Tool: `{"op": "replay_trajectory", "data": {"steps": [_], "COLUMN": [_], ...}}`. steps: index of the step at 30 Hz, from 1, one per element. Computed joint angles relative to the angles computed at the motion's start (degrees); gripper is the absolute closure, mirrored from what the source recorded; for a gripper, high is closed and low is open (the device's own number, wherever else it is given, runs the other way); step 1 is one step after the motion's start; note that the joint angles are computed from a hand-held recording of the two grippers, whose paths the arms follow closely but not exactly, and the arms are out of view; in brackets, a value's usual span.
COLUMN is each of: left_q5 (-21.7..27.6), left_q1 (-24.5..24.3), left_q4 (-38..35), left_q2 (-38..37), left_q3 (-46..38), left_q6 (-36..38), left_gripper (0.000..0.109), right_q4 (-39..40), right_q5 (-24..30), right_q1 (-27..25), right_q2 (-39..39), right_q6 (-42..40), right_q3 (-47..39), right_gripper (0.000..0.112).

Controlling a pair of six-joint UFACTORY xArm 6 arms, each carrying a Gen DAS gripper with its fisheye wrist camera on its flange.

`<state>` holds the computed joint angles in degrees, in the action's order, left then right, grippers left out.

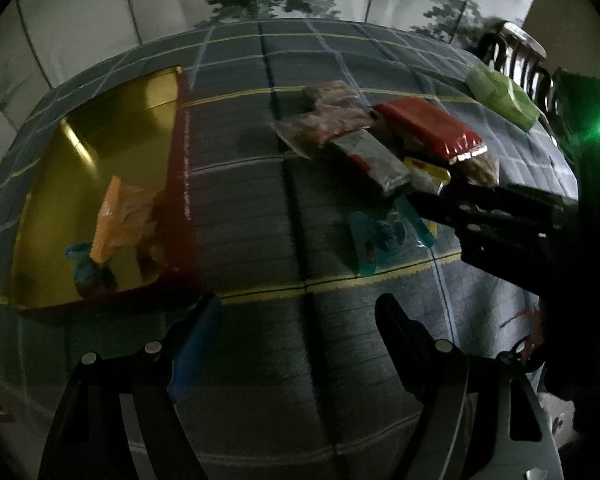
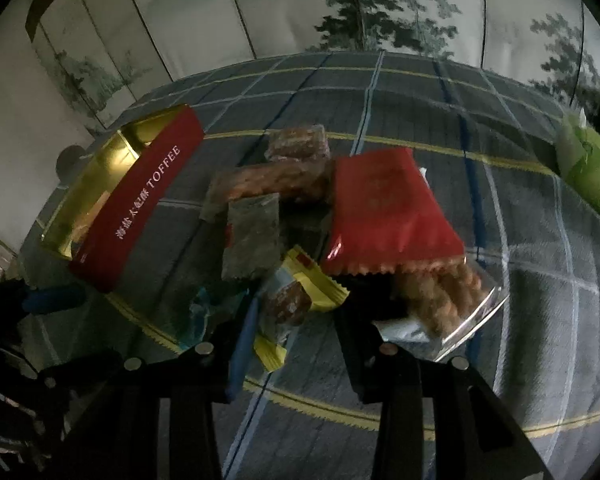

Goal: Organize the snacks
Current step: 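Grasp the teal candy packet with the left tool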

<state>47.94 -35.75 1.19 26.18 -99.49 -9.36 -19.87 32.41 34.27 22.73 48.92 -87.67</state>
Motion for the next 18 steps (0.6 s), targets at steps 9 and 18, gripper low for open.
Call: {"op": "replay_trajectory", "data": {"steps": [9,18], "left_q5": [0.1,-1.5], "left_q1": [-0.7,-1.5], "left_q4": [-3.2,-7.0], "left_q2": [2.0,5.5], "left_q3": [-1.9,-6.0], "left_q6": [4.3,7.2], "left_gripper": [0.033,0.034], "right_q4": [-3.9,-10.2], "right_q5": [0.5,-1.3], "right_q1": [-0.9,-2.5], "right_q2": [-3.2,-6.7], "right_q6": [2.4,7.2], "right_q3": [4.0,9.3], "right_gripper": [0.081,0.082]}}
